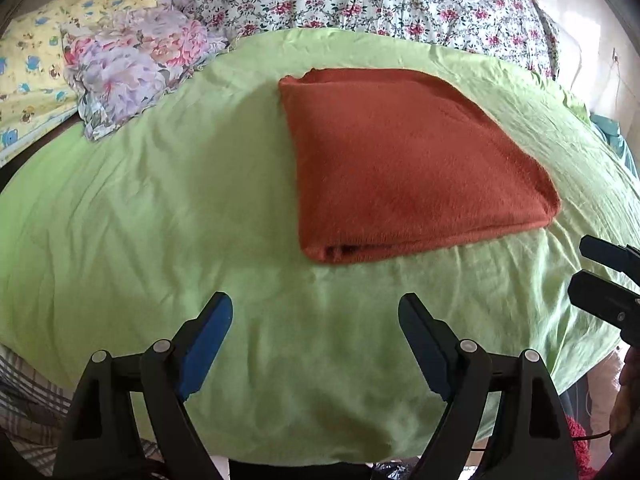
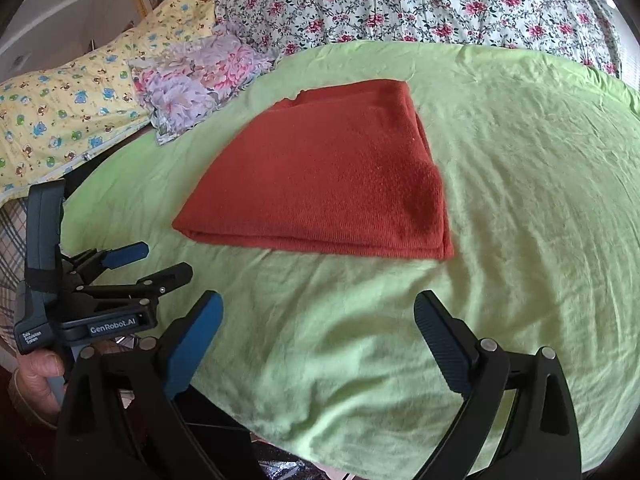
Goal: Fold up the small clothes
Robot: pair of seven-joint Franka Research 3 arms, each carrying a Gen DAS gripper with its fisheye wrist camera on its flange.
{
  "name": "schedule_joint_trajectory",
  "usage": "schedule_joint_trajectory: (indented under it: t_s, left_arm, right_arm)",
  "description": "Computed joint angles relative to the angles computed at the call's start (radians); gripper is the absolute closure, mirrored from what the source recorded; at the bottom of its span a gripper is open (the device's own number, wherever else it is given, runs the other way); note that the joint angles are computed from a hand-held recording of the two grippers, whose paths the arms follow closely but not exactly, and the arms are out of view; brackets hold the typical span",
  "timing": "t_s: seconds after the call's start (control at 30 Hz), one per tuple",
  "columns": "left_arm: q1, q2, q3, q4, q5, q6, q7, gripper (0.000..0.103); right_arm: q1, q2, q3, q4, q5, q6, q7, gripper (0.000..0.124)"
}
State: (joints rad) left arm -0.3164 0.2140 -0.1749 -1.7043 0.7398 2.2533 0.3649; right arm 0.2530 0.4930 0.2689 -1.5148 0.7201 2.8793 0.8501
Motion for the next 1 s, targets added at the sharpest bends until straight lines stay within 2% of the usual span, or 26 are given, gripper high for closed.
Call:
schedule_joint_trajectory:
  t_s: [1.0]
  left_arm:
    - [-0.026,0.070,0.019,0.116,0.009,-0.053,0.004,0.017]
  right_arm:
    - [0.019,0.084,-0.009,0.147,-0.076,-0.040,0.078,0.027]
